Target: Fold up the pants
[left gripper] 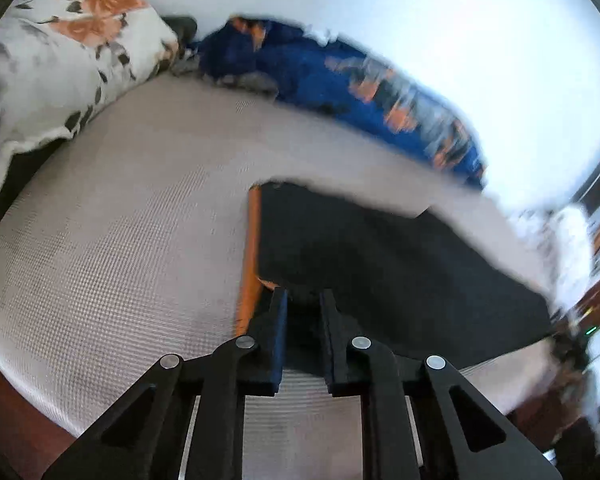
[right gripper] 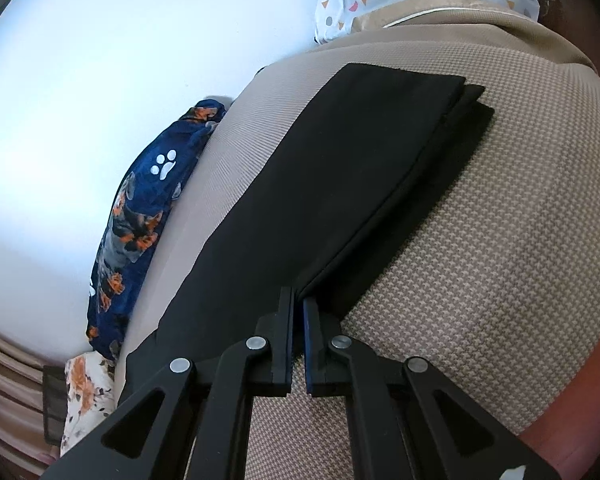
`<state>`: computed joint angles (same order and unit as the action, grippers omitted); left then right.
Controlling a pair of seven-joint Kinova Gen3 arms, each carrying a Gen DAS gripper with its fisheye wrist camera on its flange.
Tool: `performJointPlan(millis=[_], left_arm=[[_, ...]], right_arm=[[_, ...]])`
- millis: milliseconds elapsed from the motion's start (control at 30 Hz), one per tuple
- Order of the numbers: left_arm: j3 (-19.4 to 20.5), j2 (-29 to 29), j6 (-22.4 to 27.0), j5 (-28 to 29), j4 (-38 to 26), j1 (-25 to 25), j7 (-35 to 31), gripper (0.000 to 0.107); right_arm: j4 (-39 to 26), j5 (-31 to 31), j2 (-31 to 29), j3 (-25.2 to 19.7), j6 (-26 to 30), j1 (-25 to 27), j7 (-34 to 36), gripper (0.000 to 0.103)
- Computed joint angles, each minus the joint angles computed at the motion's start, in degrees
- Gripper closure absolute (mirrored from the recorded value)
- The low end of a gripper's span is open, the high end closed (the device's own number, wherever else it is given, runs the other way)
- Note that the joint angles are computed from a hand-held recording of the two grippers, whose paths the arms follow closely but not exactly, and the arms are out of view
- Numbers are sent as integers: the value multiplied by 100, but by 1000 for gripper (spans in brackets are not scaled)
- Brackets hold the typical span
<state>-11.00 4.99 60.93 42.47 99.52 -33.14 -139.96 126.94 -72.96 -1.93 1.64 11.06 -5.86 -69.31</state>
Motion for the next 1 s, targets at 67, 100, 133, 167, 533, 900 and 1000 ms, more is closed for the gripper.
performJointPlan(millis=[67, 100, 133, 167, 533, 900, 1000], left_arm=[[-54, 153, -466, -345, 121, 262, 9, 103], [25, 141, -615, -378, 230, 258, 90, 103], [128, 108, -671, -317, 302, 148, 125, 103], [154, 80, -700, -163, 370, 73, 66, 103], [-160, -470, -1146, 260, 911, 285, -460, 59], [-214, 341, 1107, 262, 76, -449, 2, 42], [-84, 420, 1071, 299, 132, -494, -39, 66]], right_arm=[[17, 14, -11, -12, -44, -16, 11, 100], [24, 18, -17, -15, -69, -32, 32, 100], [28, 6, -22, -1, -57, -40, 60, 100], [36, -47, -27, 22, -27, -43, 124, 100], [65, -1021, 61, 211, 748, 321, 1216, 100], [171, -1663, 82, 16, 775, 561, 1932, 99], [76, -1162, 64, -58, 621, 503, 1397, 99]])
